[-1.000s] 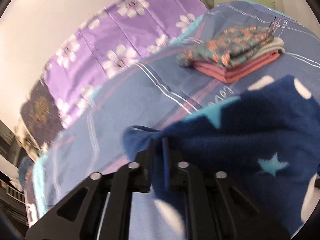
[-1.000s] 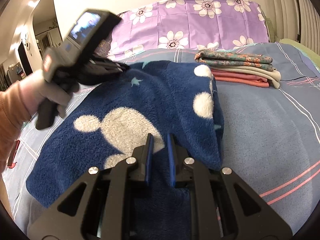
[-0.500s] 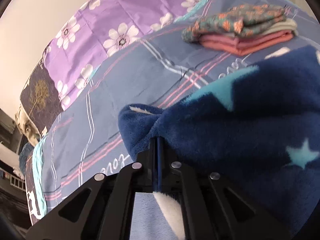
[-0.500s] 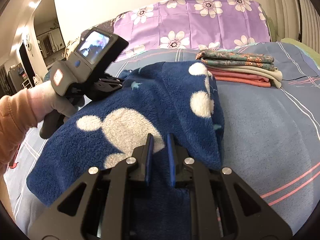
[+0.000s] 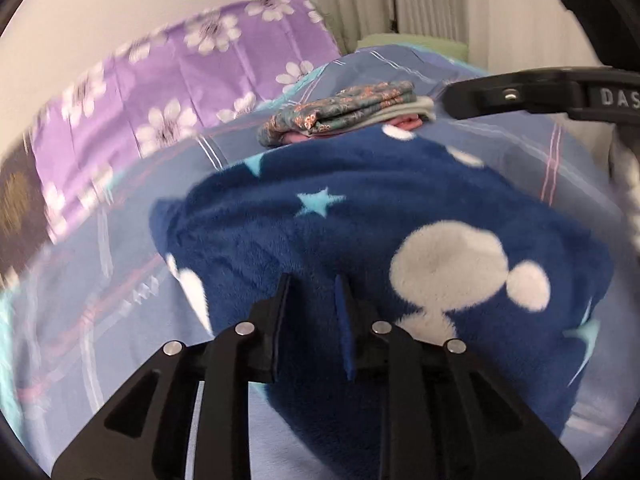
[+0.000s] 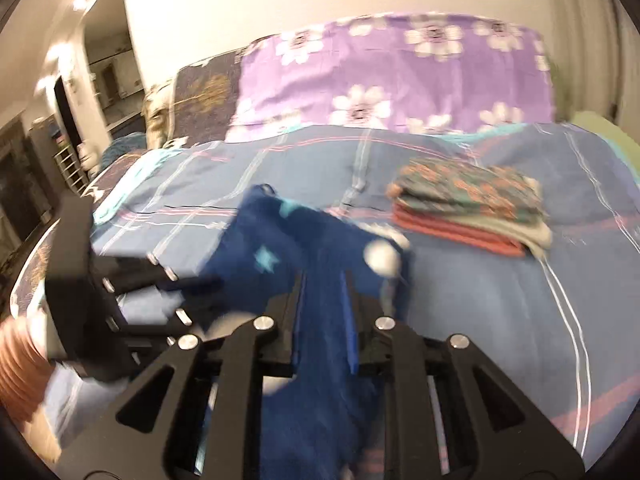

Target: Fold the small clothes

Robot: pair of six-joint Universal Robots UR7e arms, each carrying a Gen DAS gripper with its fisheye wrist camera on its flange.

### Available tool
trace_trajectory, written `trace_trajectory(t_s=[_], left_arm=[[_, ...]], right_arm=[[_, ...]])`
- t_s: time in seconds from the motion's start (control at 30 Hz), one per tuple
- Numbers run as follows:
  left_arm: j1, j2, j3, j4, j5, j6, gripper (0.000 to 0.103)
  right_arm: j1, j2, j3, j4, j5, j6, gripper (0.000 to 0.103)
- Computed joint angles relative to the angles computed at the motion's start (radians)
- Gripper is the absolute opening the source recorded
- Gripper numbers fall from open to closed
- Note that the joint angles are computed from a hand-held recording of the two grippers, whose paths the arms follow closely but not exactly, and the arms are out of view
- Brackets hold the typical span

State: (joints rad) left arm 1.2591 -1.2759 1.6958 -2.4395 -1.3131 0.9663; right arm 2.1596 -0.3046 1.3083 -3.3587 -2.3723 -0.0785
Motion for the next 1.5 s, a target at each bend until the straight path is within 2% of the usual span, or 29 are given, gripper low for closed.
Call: trace_trajectory(t_s=[0.07,0.17,0.2,0.23,0.3,0.43,0.5,0.6,0.63,0.67,0.7,0.73,0.77,0.8,0.87,0.93,1.0,1.1,1.17,1.2,1.27,1.33,1.37,1.43,1.5], left_arm=[[0.003,0.012,-0.031,0.052,-0.009,-0.026,0.021],[0.013,0.016,-0.041,0.068,-0.021,-0.016,0.021],[0.019,0.024,-0.045,0.066,-0.038,-0.009,0.021],[0.023,0.028,-0.043,0.059,-0.046,-0.005,0.021],[0.029,0.048,-0.037,0.028,-0.058,-0.003,0.021],[0.032,0.050,-0.040,0.029,-0.073,-0.008,0.021],[0.036,0.044,-0.039,0.022,-0.079,-0.015,0.021],[0.028,-0.001,-0.022,0.023,-0.084,-0.046,0.021],[0.033,-0.017,-0.028,0.046,-0.100,-0.054,0.021],[0.042,-0.051,-0.032,0.102,-0.149,-0.068,0.021],[0.051,-0.078,-0.034,0.145,-0.198,-0.069,0.022],[0.064,-0.115,-0.028,0.189,-0.253,-0.054,0.023],[0.070,-0.138,-0.017,0.212,-0.271,-0.034,0.024],[0.073,-0.156,-0.005,0.233,-0.275,-0.014,0.025],[0.074,-0.175,0.031,0.261,-0.227,0.033,0.028],[0.080,-0.180,0.109,0.175,-0.175,0.115,0.030],[0.077,-0.188,0.170,0.071,-0.149,0.173,0.031],[0.051,-0.203,0.193,0.046,-0.106,0.150,0.030],[0.056,-0.214,0.201,0.035,-0.116,0.158,0.030],[0.062,-0.218,0.200,0.035,-0.126,0.148,0.031],[0.072,-0.221,0.192,0.042,-0.140,0.123,0.031],[0.077,-0.223,0.194,0.037,-0.148,0.115,0.031],[0.075,-0.225,0.204,0.024,-0.146,0.116,0.032],[0.070,-0.228,0.214,0.011,-0.140,0.122,0.032],[0.067,-0.233,0.227,-0.005,-0.135,0.130,0.033]], right_arm=[[-0.023,0.016,-0.066,0.094,0.013,0.028,0.018],[-0.068,0.075,-0.197,0.299,-0.083,0.122,0.018],[-0.096,0.086,-0.209,0.348,-0.090,0.161,0.017],[-0.131,0.087,-0.196,0.355,-0.056,0.213,0.017],[-0.158,0.073,-0.159,0.297,0.007,0.240,0.017],[-0.126,0.130,-0.248,0.358,-0.129,0.189,0.017],[-0.118,0.145,-0.274,0.370,-0.156,0.175,0.017],[-0.095,0.130,-0.241,0.319,-0.162,0.160,0.017],[-0.081,0.106,-0.195,0.294,-0.166,0.179,0.018],[-0.065,0.078,-0.141,0.254,-0.157,0.198,0.019],[-0.048,0.048,-0.077,0.197,-0.129,0.205,0.021],[-0.028,0.011,0.009,0.106,-0.069,0.191,0.021],[-0.007,-0.014,0.082,0.034,-0.021,0.176,0.021],[0.006,-0.021,0.114,0.004,-0.008,0.168,0.021],[0.028,-0.017,0.153,0.030,-0.024,0.197,0.022],[0.006,0.018,0.160,0.041,-0.018,0.229,0.022],[0.004,0.076,0.121,-0.036,-0.062,0.155,0.022],[0.011,0.074,0.096,0.024,-0.081,0.220,0.022],[0.018,0.066,0.099,0.031,-0.085,0.209,0.022],[0.026,0.055,0.119,0.013,-0.084,0.213,0.023],[0.050,0.033,0.169,-0.035,-0.087,0.261,0.042],[0.062,0.012,0.259,-0.191,-0.035,0.274,0.070],[0.065,0.006,0.295,-0.238,-0.026,0.305,0.074],[0.075,-0.009,0.364,-0.262,-0.035,0.430,0.076],[0.071,-0.015,0.408,-0.281,-0.022,0.520,0.079]])
